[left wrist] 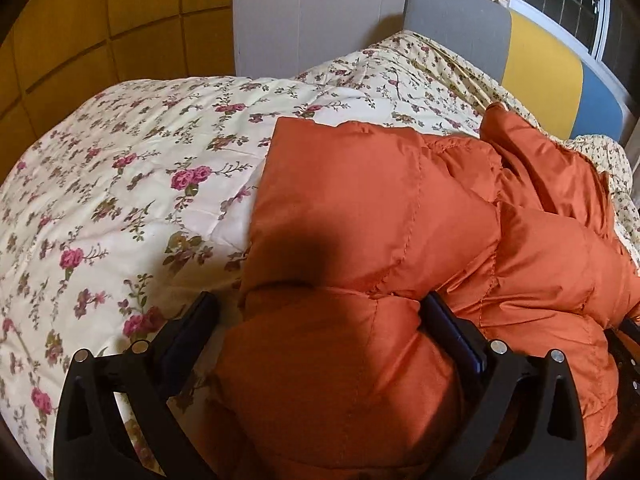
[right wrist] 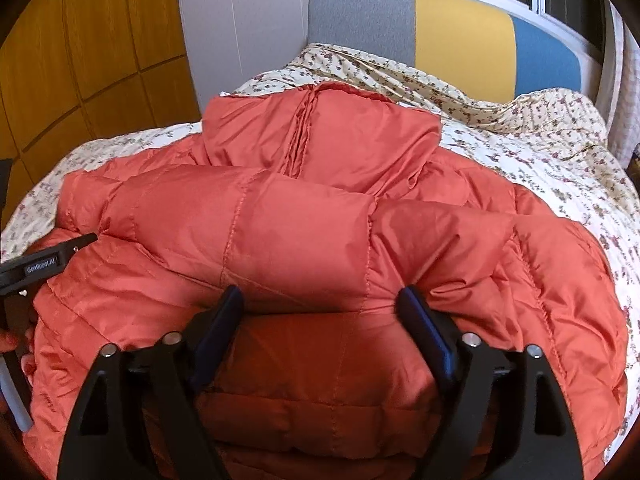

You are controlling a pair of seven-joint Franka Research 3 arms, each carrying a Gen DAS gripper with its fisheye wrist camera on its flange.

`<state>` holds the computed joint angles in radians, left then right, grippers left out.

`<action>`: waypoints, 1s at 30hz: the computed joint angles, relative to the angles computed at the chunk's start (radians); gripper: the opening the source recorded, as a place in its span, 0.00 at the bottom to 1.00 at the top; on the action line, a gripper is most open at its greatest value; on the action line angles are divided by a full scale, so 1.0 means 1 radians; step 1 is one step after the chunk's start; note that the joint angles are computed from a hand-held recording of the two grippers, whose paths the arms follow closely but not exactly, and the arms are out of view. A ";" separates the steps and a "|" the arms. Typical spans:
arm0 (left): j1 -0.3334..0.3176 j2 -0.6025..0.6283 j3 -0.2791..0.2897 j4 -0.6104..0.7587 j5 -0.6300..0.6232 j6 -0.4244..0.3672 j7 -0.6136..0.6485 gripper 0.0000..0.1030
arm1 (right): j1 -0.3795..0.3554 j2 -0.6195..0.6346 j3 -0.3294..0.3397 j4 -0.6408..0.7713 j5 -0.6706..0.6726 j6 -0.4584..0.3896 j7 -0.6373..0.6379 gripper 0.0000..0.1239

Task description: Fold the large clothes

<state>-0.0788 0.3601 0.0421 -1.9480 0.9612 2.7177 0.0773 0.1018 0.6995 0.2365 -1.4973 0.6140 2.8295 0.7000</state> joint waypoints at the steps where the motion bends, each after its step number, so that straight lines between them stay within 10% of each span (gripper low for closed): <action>1: -0.005 -0.020 0.002 -0.021 0.008 0.003 -0.014 0.97 | -0.013 -0.008 0.010 -0.004 0.006 -0.022 -0.009 0.75; 12: 0.043 -0.363 -0.082 -0.425 0.201 0.124 -0.319 0.97 | -0.142 -0.328 -0.029 -0.314 0.253 -0.212 -0.098 0.76; 30: 0.071 -0.716 -0.247 -0.795 0.611 0.142 -0.729 0.97 | -0.228 -0.616 -0.325 -0.724 0.418 -0.314 -0.328 0.61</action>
